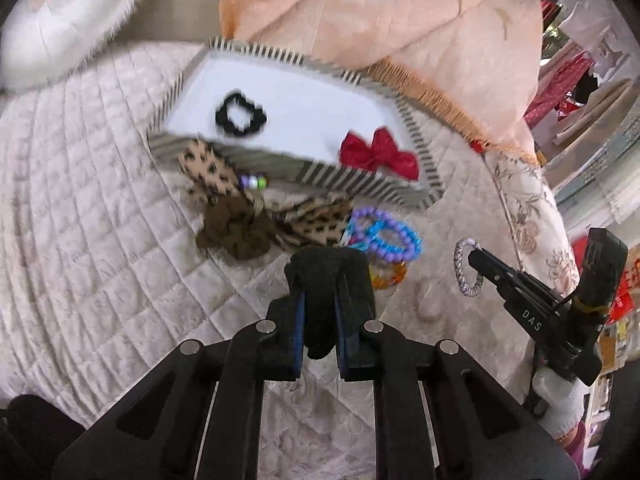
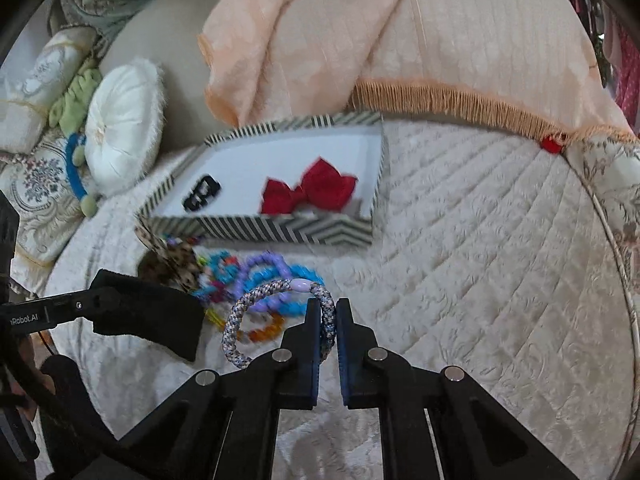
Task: Organize jewelry
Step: 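Grasp the rhinestone bracelet with the right tool while the left tool grasps the black pouch, then lower both into the striped box and open the right tool while the left releases the pouch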
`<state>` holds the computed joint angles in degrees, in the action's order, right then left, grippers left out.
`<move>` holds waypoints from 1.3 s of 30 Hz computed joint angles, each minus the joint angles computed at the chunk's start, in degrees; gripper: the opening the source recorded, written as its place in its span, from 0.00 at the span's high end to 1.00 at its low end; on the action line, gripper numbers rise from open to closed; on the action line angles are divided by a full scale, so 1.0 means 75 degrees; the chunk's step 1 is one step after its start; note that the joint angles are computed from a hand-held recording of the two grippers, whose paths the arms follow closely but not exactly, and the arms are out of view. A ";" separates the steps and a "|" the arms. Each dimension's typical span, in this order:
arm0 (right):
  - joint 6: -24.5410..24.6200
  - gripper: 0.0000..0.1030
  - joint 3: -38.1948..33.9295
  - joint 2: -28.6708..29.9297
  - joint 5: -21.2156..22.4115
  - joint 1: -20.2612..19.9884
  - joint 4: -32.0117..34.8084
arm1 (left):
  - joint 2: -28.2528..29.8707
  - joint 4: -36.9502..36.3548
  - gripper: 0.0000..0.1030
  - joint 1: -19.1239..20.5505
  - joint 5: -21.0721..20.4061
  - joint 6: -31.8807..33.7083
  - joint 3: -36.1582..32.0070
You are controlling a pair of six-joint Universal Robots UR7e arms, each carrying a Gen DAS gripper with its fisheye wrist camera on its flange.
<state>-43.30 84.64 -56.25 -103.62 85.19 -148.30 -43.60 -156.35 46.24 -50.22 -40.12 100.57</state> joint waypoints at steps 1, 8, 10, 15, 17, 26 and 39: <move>0.0011 0.93 -0.0009 -0.0022 0.0042 0.0030 0.0024 | -0.0029 -0.0030 0.89 -0.0023 0.0024 0.0037 -0.0028; -0.0038 0.93 -0.0111 -0.0052 0.0243 0.0245 0.0097 | -0.0275 -0.0035 0.89 -0.0142 0.0584 0.0284 -0.0279; -0.0046 0.93 -0.0201 0.0013 0.0239 0.0299 0.0151 | -0.0242 0.0015 0.89 -0.0111 0.0750 0.0387 -0.0497; -0.0076 0.93 -0.0615 0.0337 0.0172 0.0432 0.0330 | -0.0008 0.0191 0.89 0.0091 0.0940 0.0549 -0.1075; -0.0061 0.93 -0.0837 0.0494 0.0129 0.0479 0.0426 | 0.0127 0.0295 0.89 0.0226 0.0913 0.0605 -0.1357; 0.0275 0.93 -0.2644 0.1676 -0.0171 0.0659 0.1208 | 0.0839 0.0898 0.89 0.0691 0.0957 0.0909 -0.2640; 0.0201 0.93 -0.7556 0.4976 -0.1365 0.0846 0.2889 | 0.1800 0.1802 0.89 0.1269 0.0909 0.1168 -0.3980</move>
